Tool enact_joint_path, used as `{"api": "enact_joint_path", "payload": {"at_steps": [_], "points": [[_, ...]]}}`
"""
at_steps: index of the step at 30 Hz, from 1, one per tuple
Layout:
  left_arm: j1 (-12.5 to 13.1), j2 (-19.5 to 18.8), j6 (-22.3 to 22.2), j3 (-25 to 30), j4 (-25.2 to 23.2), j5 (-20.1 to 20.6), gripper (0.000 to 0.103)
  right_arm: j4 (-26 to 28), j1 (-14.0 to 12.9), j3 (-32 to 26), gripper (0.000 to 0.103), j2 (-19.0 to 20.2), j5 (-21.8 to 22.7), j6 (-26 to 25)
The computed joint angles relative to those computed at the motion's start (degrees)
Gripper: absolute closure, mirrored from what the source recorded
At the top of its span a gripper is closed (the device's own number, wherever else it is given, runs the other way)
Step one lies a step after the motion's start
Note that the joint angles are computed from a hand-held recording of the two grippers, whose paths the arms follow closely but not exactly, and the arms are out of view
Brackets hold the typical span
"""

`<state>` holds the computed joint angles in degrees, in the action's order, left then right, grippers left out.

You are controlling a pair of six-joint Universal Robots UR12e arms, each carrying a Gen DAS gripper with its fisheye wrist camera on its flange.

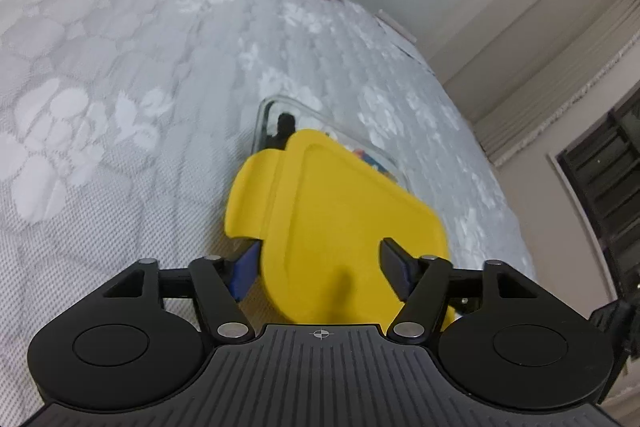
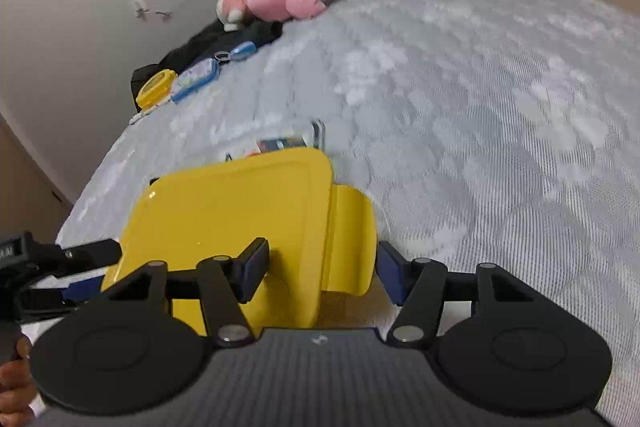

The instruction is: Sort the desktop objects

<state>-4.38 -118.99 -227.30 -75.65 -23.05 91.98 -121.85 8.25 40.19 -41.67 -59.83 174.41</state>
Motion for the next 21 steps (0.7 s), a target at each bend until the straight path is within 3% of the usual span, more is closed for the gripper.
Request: {"api": "enact_joint_path", "payload": {"at_steps": [4,6,7,8,9,13,16,17,18,21], "points": [[-0.3,-0.2,1.2,0.6,-1.6,2.1,0.029,-6.0,0.6,1.7,0.042,-0.4,-0.9,-2.6],[-0.4,-0.2,1.0,-0.1,1.7,3.1,0.029,-10.6,0.8,2.9,0.043,-0.6,-0.7,-2.7],[-0.5,-0.3,1.5,-0.3,3.6,3.9,0.029,-13.0,1.0,3.3,0.045,-0.6,-1.0,-3.7],[-0.6,-0.5,2.1,-0.3,5.1,4.6,0.030,-14.8,1.1,3.6,0.059,-0.6,-0.7,-5.5],[-0.7,-0.8,3.1,0.2,5.6,5.0,0.027,-15.6,1.3,3.7,0.062,-0.5,-0.2,-8.0],[-0.9,-2.1,6.5,2.5,3.9,6.6,0.026,-18.3,2.3,5.6,0.062,-1.0,-1.8,-14.3],[0.1,-2.1,2.9,2.0,3.2,4.0,0.025,-18.5,2.2,5.2,0.058,-0.9,-2.8,-12.4],[0.4,-1.9,1.6,1.5,3.5,3.4,0.023,-18.3,2.2,4.9,0.048,-0.9,-3.1,-11.6],[0.8,-1.7,0.2,1.0,3.8,2.8,0.022,-17.3,2.0,4.1,0.036,-0.6,-3.4,-9.5],[1.1,-1.3,-2.0,0.3,3.1,4.6,0.018,-9.0,1.0,-0.8,0.029,1.4,-2.4,1.0]]}}
